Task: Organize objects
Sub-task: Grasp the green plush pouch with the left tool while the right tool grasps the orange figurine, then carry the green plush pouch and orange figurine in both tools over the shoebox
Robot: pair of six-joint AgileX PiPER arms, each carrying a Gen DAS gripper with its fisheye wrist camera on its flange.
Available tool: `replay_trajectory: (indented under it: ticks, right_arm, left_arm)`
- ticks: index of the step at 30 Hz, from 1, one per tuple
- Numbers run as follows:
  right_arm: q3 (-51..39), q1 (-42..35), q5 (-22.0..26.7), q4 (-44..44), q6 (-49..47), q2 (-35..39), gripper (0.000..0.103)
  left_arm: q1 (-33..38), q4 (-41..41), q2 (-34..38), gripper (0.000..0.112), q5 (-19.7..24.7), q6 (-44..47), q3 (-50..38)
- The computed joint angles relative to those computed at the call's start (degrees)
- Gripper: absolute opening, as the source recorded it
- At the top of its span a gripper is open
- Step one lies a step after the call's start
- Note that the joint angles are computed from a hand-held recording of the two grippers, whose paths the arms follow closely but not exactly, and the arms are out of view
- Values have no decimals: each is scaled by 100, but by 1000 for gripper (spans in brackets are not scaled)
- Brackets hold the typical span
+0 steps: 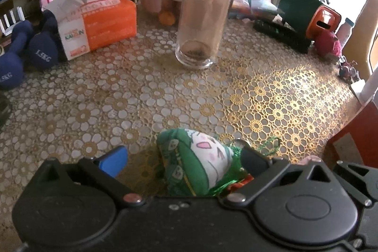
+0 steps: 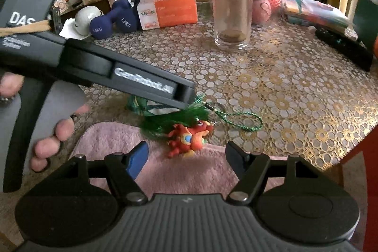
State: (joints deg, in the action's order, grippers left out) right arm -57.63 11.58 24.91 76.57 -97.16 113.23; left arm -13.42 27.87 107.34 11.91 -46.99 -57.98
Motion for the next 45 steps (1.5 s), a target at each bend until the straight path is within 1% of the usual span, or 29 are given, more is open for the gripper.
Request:
replay_trajectory:
  ticks: [2, 5, 6, 7, 8, 10, 12, 13, 15, 17, 19, 22, 25, 27, 29, 30, 33, 36, 41, 45]
  right_arm:
    - [0, 51, -59, 219, -267, 37, 72]
    - [-58, 112, -78, 214, -283, 106, 71]
    - [-56, 139, -112, 274, -348, 116, 71]
    - [-45, 153, -133, 351, -429, 122, 71]
    - [-44, 161, -146, 405, -479, 133, 69]
    - [-66, 181, -177, 390, -446, 157, 64]
    - [-88, 185, -184, 395, -441, 183, 61]
    - [-87, 194, -215, 439, -499, 190, 58]
    - [-71, 218, -273, 555, -636, 187, 54]
    - [-39, 252, -360, 675, -779, 173, 44]
    - [14, 285, -429, 903, -1061, 158, 40]
    - [83, 301, -469, 1122, -1312, 127, 39]
    - [111, 265, -385, 1018, -1165, 74, 38]
    - [201, 208, -282, 1033, -1152, -49, 37]
    - [324, 128, -149, 936, -1003, -234, 37]
    - [372, 82, -63, 811, -844, -330, 37]
    - [582, -136, 241, 418, -436, -730, 37]
    - [694, -419, 645, -175, 124, -1151, 37]
    - [779, -999, 1390, -1042, 969, -1858, 37]
    - [786, -1603, 2046, -1478, 1241, -2415, 37]
  left_arm:
    - [16, -167, 66, 99, -52, 172, -32]
    - [64, -781, 163, 90, -143, 810, -79]
    - [60, -828, 186, 86, -158, 866, -86]
    - [50, -846, 210, 81, -161, 894, -97]
    - [35, -808, 239, 81, -162, 864, -115]
    - [-15, -350, 248, 78, -179, 444, -100]
    - [-31, -226, 240, 72, -215, 358, -86]
    - [-44, -115, 234, 71, -203, 250, -81]
    - [-38, -3, 222, 68, -226, 162, -52]
    - [-17, -7, 202, 67, -281, 133, -14]
    - [-2, 2, 189, 66, -322, 94, 13]
    - [-4, 67, 157, 65, -365, 6, 46]
    - [-19, 300, 45, 64, -414, -254, 122]
    - [-38, 264, -78, 64, -397, -240, 171]
    - [-67, 14, -235, 64, -326, -22, 201]
    - [-87, -83, -342, 64, -270, 58, 220]
    - [-229, -21, -668, 64, 33, -53, 233]
    - [-385, -175, -1017, 64, 344, 76, 225]
    - [-822, -118, -1625, 64, 1059, 65, 104]
    - [-1348, -3, -2009, 64, 1649, -24, -119]
